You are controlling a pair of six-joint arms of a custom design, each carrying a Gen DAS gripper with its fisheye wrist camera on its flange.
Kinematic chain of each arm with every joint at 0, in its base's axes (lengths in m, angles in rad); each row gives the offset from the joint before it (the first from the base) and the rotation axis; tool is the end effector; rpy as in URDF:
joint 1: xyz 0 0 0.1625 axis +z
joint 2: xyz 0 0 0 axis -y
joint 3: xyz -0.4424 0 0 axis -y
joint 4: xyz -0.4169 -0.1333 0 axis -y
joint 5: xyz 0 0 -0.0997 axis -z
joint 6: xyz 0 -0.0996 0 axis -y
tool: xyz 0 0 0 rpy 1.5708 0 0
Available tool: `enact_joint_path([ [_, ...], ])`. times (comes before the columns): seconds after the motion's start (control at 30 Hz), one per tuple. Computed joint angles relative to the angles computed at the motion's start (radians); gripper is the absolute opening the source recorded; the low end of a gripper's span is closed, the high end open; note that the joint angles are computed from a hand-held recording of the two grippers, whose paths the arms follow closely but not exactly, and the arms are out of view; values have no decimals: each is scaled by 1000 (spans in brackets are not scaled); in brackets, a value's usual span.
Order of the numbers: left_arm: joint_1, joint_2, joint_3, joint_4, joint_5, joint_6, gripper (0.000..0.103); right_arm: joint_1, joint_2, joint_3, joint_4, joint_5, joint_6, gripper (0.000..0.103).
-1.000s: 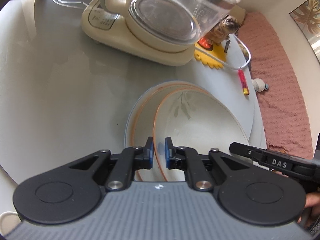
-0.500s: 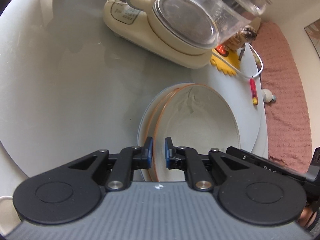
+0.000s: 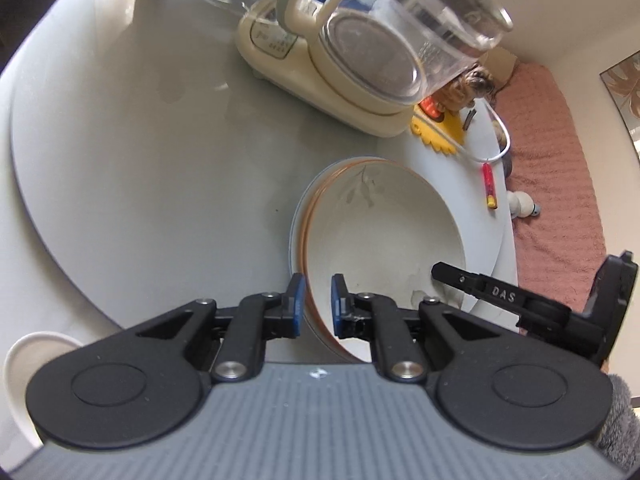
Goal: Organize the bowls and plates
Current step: 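Lower the bowl onto the stack and open left gripper while right lowers its bowl, then withdraw both grippers from the stack toward the white plastic bowls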
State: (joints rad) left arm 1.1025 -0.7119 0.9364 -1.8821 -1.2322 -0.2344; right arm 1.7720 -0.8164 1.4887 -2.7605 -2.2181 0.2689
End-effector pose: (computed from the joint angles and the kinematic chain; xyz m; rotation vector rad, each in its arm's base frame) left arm -0.2347 -0.8326 0.2738 0.3104 2.8229 -0.2829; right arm 0.2227 -0.7252 0.2055 -0.3070 -2.4962 0.8404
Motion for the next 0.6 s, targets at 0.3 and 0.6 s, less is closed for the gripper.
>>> enact_joint_path([
  [0.3,-63,-136,192,-156,68,42,14,41,-27,59,-125,-99,-15,19],
  [0.6,-118,-237,292,-225,69,83,14,118,-95,126,-193,-118,-13,19],
])
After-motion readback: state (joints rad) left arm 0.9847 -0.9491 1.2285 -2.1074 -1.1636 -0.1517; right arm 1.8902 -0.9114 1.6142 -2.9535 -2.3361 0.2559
